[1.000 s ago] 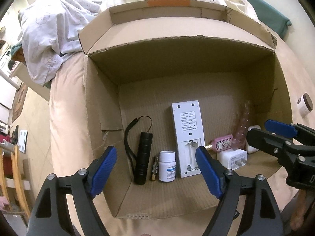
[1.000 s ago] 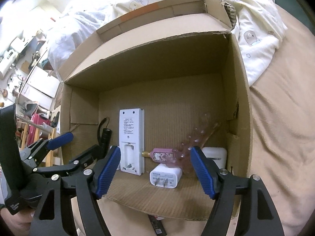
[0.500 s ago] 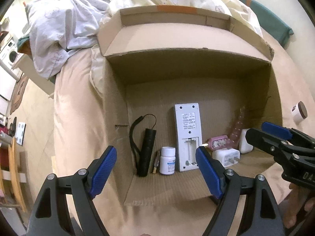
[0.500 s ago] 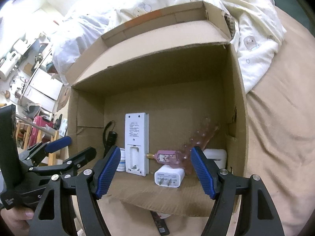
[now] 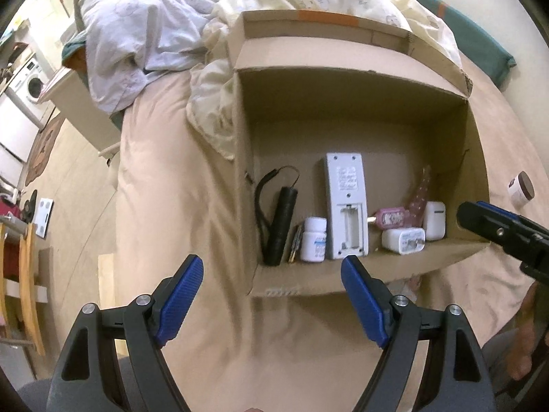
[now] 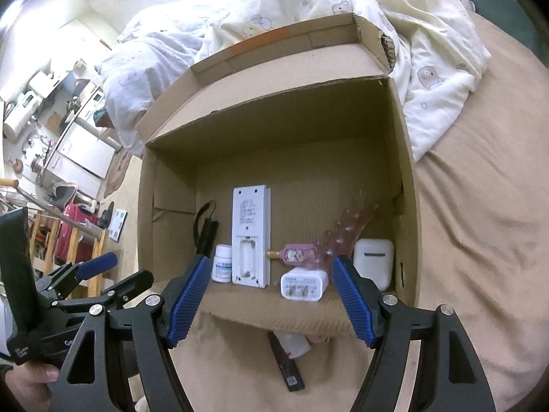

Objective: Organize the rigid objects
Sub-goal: 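Withdraw both open tools from the box toward the remaining items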

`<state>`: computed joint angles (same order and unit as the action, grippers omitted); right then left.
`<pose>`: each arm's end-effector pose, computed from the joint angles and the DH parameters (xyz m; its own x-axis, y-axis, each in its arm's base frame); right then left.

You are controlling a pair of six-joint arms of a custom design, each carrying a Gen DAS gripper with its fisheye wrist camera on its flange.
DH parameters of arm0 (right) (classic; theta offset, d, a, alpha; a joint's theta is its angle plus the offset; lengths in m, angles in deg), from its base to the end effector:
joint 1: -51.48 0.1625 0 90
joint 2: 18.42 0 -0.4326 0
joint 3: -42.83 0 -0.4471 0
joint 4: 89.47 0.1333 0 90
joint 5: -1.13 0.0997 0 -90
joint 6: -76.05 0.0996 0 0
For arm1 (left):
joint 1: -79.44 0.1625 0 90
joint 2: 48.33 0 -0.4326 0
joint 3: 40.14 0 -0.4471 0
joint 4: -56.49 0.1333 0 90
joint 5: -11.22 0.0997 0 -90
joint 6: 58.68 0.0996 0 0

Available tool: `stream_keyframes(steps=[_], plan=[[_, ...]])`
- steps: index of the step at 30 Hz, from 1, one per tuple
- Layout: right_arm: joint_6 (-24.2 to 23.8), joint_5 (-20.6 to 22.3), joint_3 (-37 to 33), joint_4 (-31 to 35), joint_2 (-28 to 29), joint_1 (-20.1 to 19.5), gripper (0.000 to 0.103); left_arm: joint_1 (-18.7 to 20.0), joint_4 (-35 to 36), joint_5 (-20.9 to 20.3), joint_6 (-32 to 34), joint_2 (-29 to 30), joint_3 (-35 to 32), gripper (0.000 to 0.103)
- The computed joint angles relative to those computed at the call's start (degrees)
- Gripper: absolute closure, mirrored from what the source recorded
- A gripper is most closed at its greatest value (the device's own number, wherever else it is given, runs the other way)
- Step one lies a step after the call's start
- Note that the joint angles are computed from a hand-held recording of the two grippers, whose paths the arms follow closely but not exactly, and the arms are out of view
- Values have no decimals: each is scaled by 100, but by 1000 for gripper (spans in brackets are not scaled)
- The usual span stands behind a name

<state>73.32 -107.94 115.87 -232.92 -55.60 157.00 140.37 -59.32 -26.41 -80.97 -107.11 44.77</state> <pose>0.3193 -0.7733 0.1024 -0.9239 -0.2013 0.3255 -0.2994 0.9099 -0.2870 -0.1668 -0.7368 0.2742 -0.6761 -0.0534 -0.7349 0.2480 0.9227 -0.2952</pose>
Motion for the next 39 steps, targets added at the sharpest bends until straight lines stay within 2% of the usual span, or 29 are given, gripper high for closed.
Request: stream_keyframes(steps=[13, 23, 26, 33, 39], plan=[[123, -77, 645, -136, -381, 21, 25, 26, -49, -103, -362, -367, 483, 22], [113, -370, 921, 43, -502, -33, 25, 155, 60, -229, -695, -385, 510, 22], [234, -387, 932, 127, -515, -92, 25, 186, 126, -262, -798, -392, 503, 22], [765, 67, 859, 350, -518, -295, 25, 228, 264, -402, -960, -397, 474, 22], [959, -92, 577, 829, -268, -289, 25, 232, 324, -452, -1000, -405, 452, 22]])
